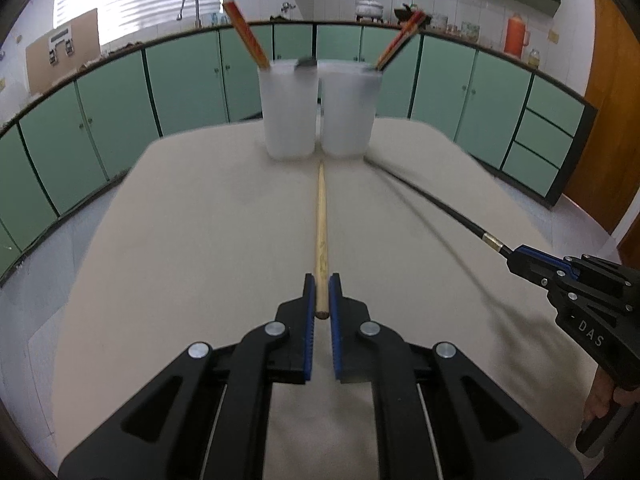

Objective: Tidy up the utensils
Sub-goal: 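Lift both held chopsticks and carry them above the white holder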

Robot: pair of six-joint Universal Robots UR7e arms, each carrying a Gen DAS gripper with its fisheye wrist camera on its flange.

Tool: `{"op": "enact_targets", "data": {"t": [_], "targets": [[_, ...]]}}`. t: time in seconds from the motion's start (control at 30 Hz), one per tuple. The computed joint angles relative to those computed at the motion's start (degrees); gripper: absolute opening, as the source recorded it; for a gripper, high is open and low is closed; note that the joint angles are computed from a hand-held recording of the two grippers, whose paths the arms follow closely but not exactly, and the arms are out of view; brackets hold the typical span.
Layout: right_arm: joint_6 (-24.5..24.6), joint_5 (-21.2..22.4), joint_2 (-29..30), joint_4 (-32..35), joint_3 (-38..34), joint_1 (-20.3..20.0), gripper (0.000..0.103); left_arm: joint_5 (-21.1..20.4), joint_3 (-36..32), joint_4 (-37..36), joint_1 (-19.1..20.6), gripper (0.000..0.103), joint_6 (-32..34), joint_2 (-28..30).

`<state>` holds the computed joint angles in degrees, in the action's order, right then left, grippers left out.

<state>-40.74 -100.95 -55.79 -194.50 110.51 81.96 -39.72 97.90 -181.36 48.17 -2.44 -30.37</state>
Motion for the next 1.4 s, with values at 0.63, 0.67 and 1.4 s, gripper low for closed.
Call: {"op": "enact_targets", "data": {"t": [0.63, 0.67, 1.4], "targets": [[-2.9, 6.2, -4.7, 0.2, -1.6, 2.9, 0.006, 1.0, -0.9, -11.4, -5.0, 0.006, 10.3, -2.4], [-2.4, 6.8, -5.0, 1.0, -1.8, 3.0, 0.006, 0.9, -1.1, -12.0, -5.2, 0.006, 11.0, -2.4], [-5.1, 11.4, -6.4, 16.1, -12.7, 8.6, 0.006, -2.1, -9.0, -17.7, -7.0, 0.006, 22.5, -3.3]]}}
